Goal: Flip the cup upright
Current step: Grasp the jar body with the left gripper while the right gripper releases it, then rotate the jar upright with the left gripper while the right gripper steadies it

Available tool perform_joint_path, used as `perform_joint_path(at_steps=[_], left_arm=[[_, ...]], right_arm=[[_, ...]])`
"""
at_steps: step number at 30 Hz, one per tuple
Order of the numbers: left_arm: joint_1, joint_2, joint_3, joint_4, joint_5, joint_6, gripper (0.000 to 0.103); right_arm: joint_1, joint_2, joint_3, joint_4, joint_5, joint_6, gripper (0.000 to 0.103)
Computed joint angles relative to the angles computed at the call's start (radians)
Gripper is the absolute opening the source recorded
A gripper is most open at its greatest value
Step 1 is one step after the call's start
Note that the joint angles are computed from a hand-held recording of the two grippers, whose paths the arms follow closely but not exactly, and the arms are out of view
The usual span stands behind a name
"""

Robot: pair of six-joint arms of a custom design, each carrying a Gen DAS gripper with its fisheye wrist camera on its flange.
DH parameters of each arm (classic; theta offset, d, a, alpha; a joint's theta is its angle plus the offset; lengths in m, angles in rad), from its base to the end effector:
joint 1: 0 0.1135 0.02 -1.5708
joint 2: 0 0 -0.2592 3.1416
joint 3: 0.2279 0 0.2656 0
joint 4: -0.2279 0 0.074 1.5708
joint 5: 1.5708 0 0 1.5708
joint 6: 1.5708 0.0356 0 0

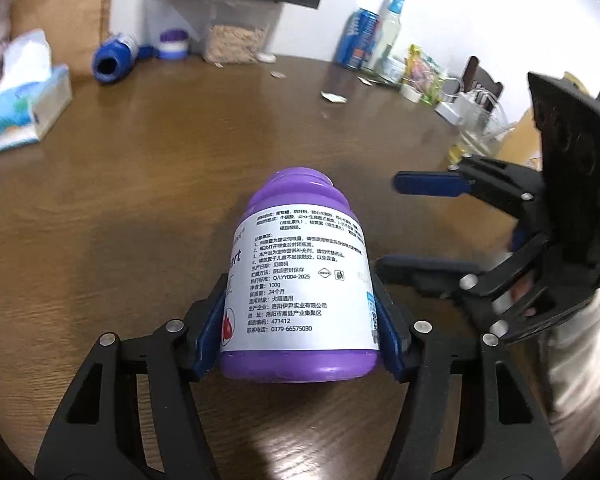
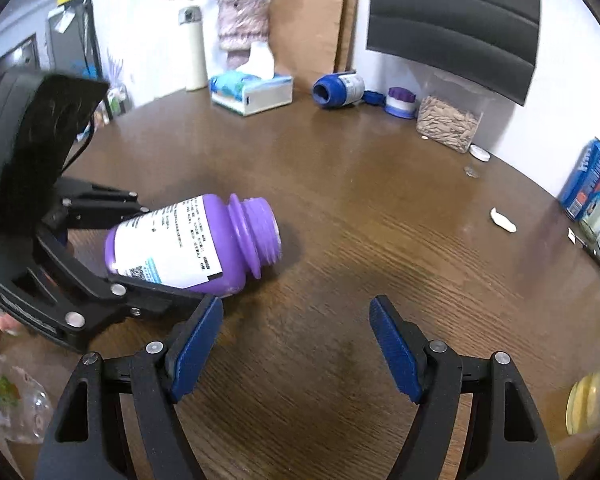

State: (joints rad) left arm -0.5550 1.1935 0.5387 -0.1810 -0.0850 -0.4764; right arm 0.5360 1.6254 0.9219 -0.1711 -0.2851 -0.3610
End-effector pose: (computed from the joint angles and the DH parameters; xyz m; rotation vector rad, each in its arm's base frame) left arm 0.2053 -0.1237 0.1633 0.0559 2.4362 -0.3724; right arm 0.2869 0.1821 0.1677 -1.1725 2.1436 0.4262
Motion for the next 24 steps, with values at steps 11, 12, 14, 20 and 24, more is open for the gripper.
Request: perform_joint_path(at_steps=[11,12,14,20,24], left_arm=[[-0.156,-0.336,-0.147,0.138,-0.366,0.026,0.059],[-0.182,-0.372,-0.161,0.157,-0.376,0.056,0.059],[-0.231,-0.430,-0.188,0.193,-0.394,0.106,0.059],[-0.308,-0.585,-0.212,0.157,-0.439,0.185,0.059],[-0.331,-0.660,-0.203,0.128,-0.414,0.196,0.059]], right_arm=[[-0.163,-0.094,-0.074,0.227,-0.455,0.429,0.082],[-0.173,-0.103,-0.096,0.287,-0.538,0.500,0.089],[-0.175,-0.113,-0.141,0.416,-0.658,0.635,0.093],[-0.067,-0.122,-0.138,0.429,-0.679,0.706,0.093],[-0.009,-0.124,-0.107,0.415,-0.695,0.770,0.093]])
